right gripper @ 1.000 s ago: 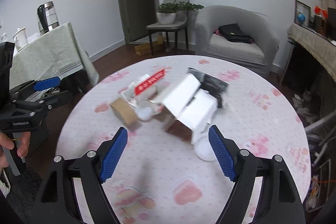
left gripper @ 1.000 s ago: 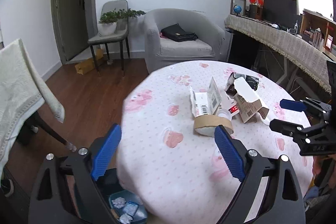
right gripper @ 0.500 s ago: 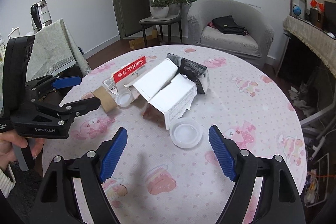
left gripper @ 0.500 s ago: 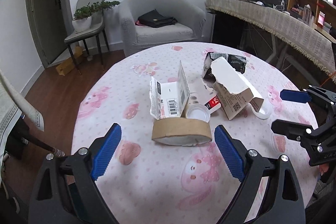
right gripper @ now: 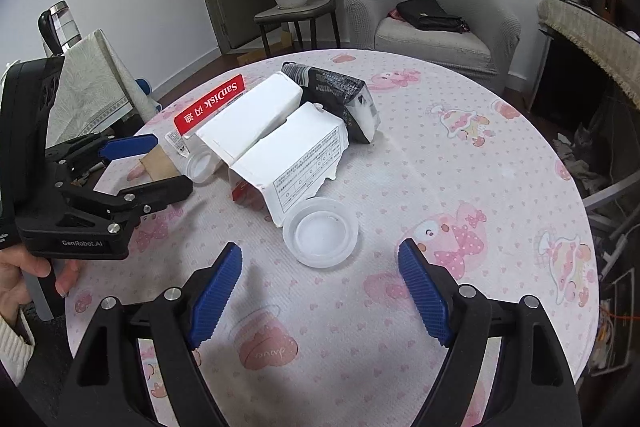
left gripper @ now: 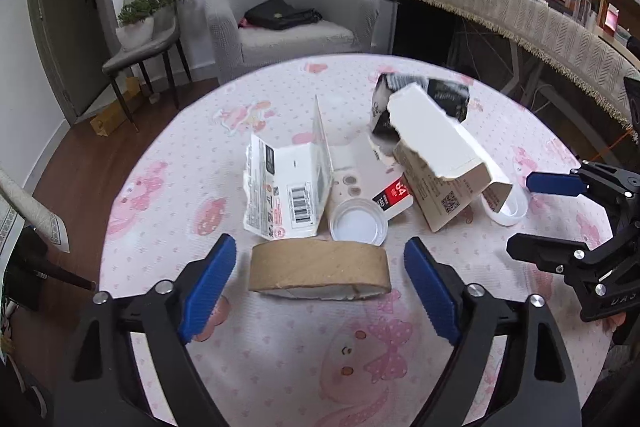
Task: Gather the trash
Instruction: 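Grasp the brown tape roll with the left tool while the right grasps the clear plastic lid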
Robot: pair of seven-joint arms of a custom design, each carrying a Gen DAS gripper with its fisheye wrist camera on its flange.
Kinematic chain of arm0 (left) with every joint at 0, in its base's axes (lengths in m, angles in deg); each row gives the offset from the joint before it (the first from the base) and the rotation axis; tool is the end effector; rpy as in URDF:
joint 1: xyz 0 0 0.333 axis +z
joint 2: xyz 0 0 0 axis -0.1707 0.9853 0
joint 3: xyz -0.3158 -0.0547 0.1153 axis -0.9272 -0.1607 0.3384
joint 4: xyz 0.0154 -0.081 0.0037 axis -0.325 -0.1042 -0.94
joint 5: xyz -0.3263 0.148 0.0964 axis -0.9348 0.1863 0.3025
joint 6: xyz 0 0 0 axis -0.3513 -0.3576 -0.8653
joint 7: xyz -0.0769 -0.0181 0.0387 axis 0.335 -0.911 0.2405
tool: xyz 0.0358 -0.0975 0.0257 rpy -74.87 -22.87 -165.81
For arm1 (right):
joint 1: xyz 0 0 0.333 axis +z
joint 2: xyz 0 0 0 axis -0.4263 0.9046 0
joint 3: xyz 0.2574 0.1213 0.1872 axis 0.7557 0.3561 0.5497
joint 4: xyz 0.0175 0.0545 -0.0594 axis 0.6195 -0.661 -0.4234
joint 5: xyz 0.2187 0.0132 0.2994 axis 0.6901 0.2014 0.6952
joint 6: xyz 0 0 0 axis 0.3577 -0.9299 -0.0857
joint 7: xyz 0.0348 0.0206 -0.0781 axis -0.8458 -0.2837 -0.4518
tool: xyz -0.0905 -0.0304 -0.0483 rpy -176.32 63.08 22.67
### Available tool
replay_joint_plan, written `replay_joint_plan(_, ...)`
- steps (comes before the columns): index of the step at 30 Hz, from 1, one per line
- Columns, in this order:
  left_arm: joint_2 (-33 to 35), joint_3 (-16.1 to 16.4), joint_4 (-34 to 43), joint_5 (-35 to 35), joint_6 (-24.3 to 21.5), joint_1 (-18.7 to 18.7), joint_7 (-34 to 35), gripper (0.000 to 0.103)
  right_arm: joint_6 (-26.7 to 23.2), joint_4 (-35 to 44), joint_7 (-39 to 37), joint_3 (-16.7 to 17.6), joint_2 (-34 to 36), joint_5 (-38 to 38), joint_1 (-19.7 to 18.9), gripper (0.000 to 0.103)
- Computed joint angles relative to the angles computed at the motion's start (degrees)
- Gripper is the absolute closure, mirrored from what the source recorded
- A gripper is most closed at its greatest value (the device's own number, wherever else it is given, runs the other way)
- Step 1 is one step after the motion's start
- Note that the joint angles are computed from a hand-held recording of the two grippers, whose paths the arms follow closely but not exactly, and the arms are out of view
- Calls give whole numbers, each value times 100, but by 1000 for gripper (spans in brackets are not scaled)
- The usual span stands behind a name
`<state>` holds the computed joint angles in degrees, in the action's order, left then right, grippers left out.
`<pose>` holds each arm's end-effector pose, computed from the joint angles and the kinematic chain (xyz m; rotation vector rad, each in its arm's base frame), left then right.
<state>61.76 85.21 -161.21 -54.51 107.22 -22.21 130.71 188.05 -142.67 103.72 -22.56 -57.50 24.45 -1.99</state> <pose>0.4749 -0.0745 0.4609 -1.4685 2.1473 -0.8201 0.4650 0.2882 0.4892 -1.9854 1.4358 -0.3841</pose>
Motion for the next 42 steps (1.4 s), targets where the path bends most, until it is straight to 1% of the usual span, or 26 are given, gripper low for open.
replay_joint_plan(1, 26, 11, 39, 23, -86, 22, -27, 24, -19, 19, 131, 2, 11, -163, -12, 22)
replay_joint_plan(2, 44, 13, 69, 40, -179, 53, -48, 30, -104, 71, 280, 7, 32, -358, -19, 21)
replay_joint_plan(3, 60, -24, 76, 135, -213, 117, -126, 33, -186, 119, 421, 9, 49, -561, -20, 21)
replay_joint_plan(4, 66, -20, 93, 91, -240, 118, -84, 34, -231, 141, 508, 10, 56, -683, -15, 21)
replay_joint_plan(6, 59, -28, 91, 8, -249, 125, 0, 35, -345, 200, 710, 6, 74, -954, -7, 22)
replay_joint_plan(8, 47, -33, 79, -82, -238, 120, 75, 35, -411, 209, 845, -6, 65, -1156, -8, 26)
replay_joint_plan(13, 11, -35, 56, -226, -254, 117, 179, 36, -583, 319, 721, -9, 98, -1056, 11, 29)
replay_joint_plan(17, -122, -30, -76, -280, -189, 85, 261, 36, -857, 523, 909, -4, 183, -1337, 53, 31)
replay_joint_plan(19, -197, 28, -126, -337, -193, 19, 328, 36, -995, 626, 856, 10, 220, -1204, 85, 34)
replay_joint_plan(21, -287, 48, -207, -321, -162, -27, 352, 36, -1115, 757, 975, 6, 299, -1339, 133, 34)
replay_joint_plan(25, -448, 105, -356, -145, -160, -80, 238, 36, -1132, 896, 1092, -33, 422, -1383, 192, 34)
replay_joint_plan(26, -505, 126, -397, -98, -169, -83, 188, 36, -1150, 907, 1156, -50, 426, -1428, 204, 36)
replay_joint_plan(28, -623, 181, -486, -24, -137, -121, 117, 36, -1179, 901, 1185, -60, 401, -1415, 211, 46)
replay_joint_plan(29, -702, 233, -535, -14, -118, -162, 110, 36, -1202, 905, 1142, -56, 390, -1369, 207, 55)
replay_joint_plan(31, -842, 359, -616, -7, -113, -259, 101, 36, -1183, 874, 920, -21, 356, -1081, 191, 59)
replay_joint_plan(33, -1006, 508, -689, -30, -114, -358, 111, 36, -1131, 804, 805, -3, 311, -918, 191, 61)
replay_joint_plan(37, -1197, 666, -774, 105, -77, -420, -31, 36, -1059, 767, 604, 28, 238, -707, 203, 63)
replay_joint_plan(42, -1325, 705, -866, 465, -69, -319, -286, 36, -1076, 655, 550, 59, 74, -658, 212, 63)
